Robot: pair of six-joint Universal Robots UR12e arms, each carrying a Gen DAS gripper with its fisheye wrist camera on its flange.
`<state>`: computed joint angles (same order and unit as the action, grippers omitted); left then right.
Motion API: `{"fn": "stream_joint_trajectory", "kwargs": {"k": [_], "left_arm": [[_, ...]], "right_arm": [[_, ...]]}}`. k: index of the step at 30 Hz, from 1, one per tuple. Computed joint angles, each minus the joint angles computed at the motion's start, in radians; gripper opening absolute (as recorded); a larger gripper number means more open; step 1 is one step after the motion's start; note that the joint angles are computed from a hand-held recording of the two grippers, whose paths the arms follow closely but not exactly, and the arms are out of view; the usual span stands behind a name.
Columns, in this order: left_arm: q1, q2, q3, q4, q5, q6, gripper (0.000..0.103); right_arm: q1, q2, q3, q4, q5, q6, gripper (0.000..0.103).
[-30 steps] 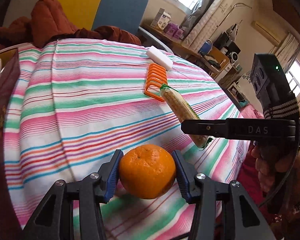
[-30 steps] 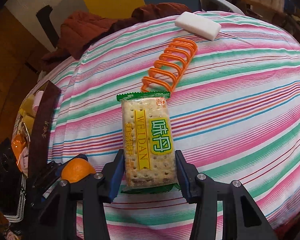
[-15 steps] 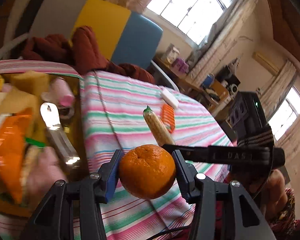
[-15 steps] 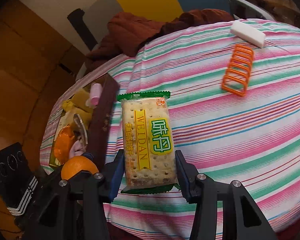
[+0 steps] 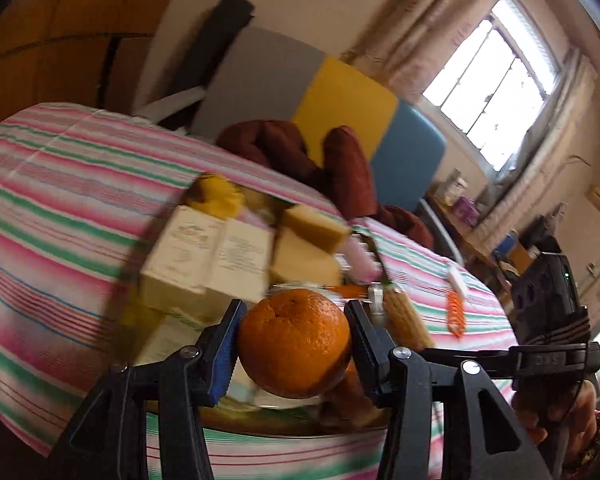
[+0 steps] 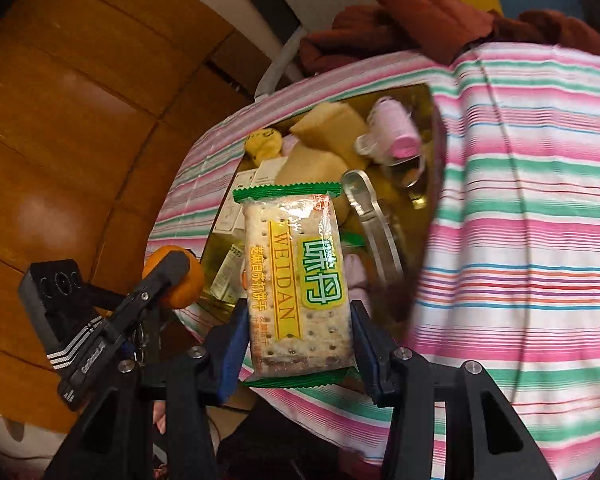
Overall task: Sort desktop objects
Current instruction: 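Carry the mandarin and cracker pack together over the gold tray, then open both tools to drop the mandarin and crackers into the tray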
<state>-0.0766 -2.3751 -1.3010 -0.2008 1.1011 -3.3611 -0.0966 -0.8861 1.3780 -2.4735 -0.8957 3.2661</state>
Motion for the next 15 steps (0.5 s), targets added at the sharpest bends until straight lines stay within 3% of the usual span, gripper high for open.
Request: {"fn": "stream_joint_trajectory", "kwargs": {"k": [4,7,8,10,14,15], "left_arm": [[0.006,-0.033,0.051,-0.114,0.038,-0.009,0.051],[0.005,-0.053,0.097,-0.239,0.058,-0.037,0.055],[0.002,-0.054,0.103,-0.250,0.069,-0.038,0.056],[0.004,-0.048,0.094,-0.225,0.061,-0.050,0.066],[0.005,-0.027,0.053,-0.107,0.072,-0.089,0.071],[0.003,-0.022,0.047,-0.090,0.087,-0.096,0.071]], "right_arm": [[0.010,0.046,-0.057,0.026,-0.039,0.110,0.049],[0.022,0.075,-0.094,-0.005,-0.179,0.198,0.049],[0.023,0.086,-0.104,-0.020,-0.181,0.211,0.049],[0.025,0.092,-0.112,-0.034,-0.178,0.177,0.050],[0.028,0.049,-0.042,-0.172,-0.212,0.126,0.067],[0.029,0.038,-0.026,-0.196,-0.232,0.113,0.068]]}}
